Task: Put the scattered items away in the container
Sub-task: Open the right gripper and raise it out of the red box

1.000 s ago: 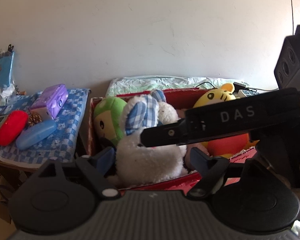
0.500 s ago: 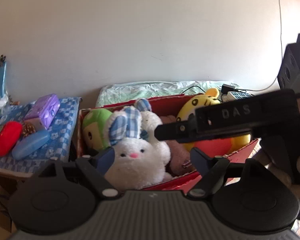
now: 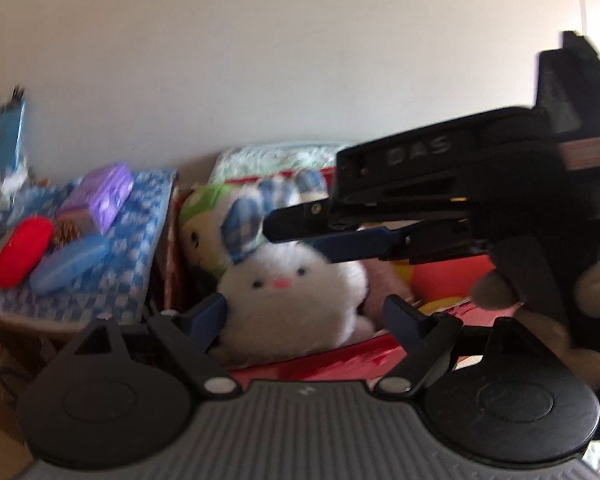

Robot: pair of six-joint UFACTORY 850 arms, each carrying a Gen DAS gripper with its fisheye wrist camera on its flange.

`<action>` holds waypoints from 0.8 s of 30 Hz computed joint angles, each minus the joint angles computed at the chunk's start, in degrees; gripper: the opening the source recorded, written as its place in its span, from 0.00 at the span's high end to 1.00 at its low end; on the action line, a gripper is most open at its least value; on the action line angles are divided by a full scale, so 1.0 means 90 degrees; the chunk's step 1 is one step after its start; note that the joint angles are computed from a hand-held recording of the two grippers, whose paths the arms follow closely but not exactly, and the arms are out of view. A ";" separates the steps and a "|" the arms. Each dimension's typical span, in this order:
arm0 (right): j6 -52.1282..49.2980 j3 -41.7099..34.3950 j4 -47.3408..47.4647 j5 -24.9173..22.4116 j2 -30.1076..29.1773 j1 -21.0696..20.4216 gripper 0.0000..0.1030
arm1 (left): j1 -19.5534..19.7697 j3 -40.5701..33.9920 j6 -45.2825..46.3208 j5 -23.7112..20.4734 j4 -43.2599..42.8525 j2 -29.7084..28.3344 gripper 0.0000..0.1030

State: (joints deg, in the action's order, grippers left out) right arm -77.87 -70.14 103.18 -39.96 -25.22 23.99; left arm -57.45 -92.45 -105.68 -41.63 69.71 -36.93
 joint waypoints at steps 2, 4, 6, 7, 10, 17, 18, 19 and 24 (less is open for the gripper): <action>-0.0237 0.0042 0.0042 0.0145 0.0069 0.0094 0.55 | 0.0003 0.0108 -0.0146 0.0035 0.0062 0.0081 0.17; -0.0366 0.0079 0.0092 0.0205 0.0128 0.0119 0.55 | -0.0028 0.0201 -0.0311 -0.0013 0.0219 0.0160 0.17; -0.0416 0.0128 0.0155 0.0188 0.0174 0.0093 0.55 | -0.0066 0.0222 -0.0370 -0.0105 0.0309 0.0186 0.17; -0.0494 0.0185 0.0251 0.0202 0.0223 0.0078 0.55 | -0.0078 0.0227 -0.0399 -0.0129 0.0347 0.0196 0.17; -0.0742 0.0401 0.0665 0.0369 0.0411 0.0055 0.55 | -0.0085 0.0288 -0.0644 -0.0068 0.0522 0.0275 0.17; -0.1578 0.0791 0.1386 0.1739 0.0962 0.0254 0.55 | -0.0108 -0.0070 -0.0427 -0.0298 0.0442 0.0139 0.17; -0.1875 0.0855 0.1631 0.1950 0.1044 0.0290 0.55 | -0.0089 -0.0149 -0.0321 -0.0317 0.0288 0.0093 0.16; -0.2104 0.0909 0.1844 0.2140 0.1119 0.0322 0.55 | -0.0074 -0.0243 -0.0201 -0.0360 0.0113 0.0038 0.16; -0.3530 0.1065 0.3262 0.3171 0.1345 0.0422 0.55 | -0.0057 -0.0847 0.0410 -0.0907 -0.0829 -0.0300 0.14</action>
